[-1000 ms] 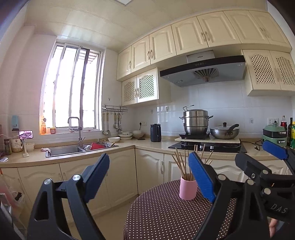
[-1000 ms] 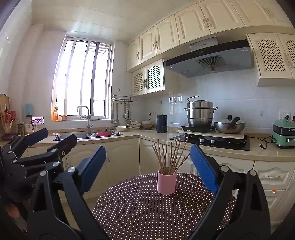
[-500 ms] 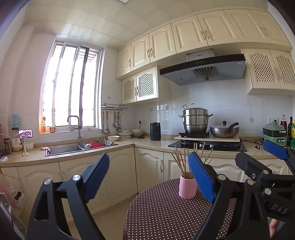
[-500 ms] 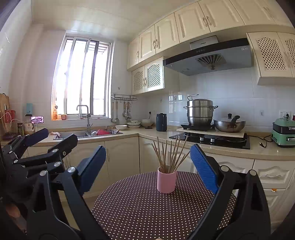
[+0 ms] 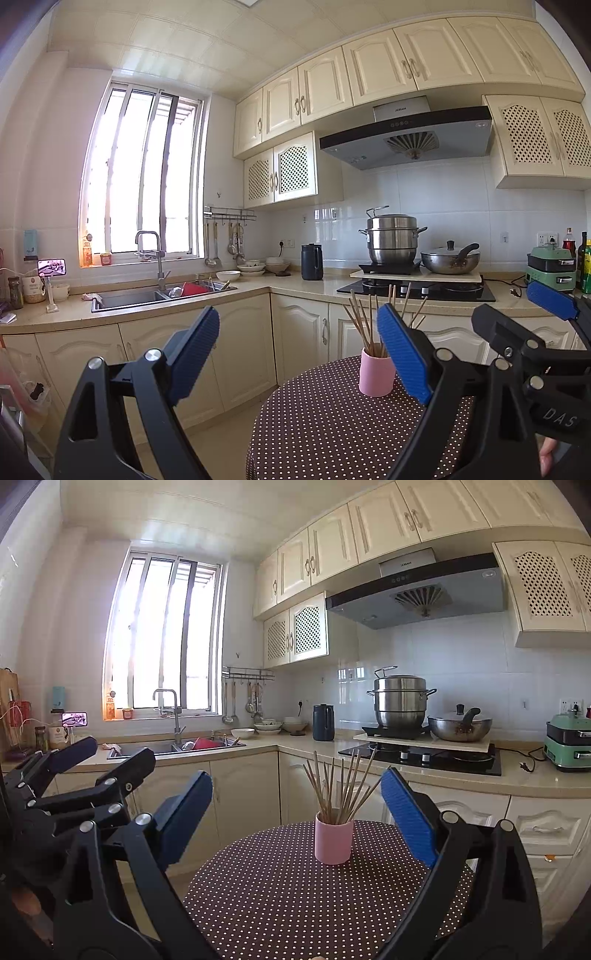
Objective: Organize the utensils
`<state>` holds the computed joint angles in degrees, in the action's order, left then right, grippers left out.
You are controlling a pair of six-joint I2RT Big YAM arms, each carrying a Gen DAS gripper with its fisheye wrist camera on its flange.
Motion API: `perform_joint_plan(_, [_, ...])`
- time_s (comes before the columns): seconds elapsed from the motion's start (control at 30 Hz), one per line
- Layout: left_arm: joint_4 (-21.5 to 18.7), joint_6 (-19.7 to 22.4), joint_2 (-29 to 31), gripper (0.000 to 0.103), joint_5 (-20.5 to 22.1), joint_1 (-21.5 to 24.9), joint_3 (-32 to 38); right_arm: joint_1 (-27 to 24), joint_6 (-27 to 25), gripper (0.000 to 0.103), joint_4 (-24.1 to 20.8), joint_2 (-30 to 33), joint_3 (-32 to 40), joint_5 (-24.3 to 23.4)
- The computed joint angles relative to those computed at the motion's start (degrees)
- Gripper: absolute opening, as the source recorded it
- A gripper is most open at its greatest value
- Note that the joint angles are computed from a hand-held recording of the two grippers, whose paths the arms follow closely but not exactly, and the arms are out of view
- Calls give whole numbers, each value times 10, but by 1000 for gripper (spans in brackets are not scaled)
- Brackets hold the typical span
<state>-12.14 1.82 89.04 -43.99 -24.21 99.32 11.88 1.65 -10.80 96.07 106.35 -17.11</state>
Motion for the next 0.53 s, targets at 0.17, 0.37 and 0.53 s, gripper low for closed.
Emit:
perform_joint_plan(0.17, [0,1,3,86,-1,2,0,0,1,91,-2,3,2,1])
perform_joint_plan(0.37, [-10,-3,14,86,2,5,11,1,3,91,-7,10,7,4])
perform_joint_plan(0.53, [-33,-12,31,86,7,10,29,-2,8,92,-19,25,21,1])
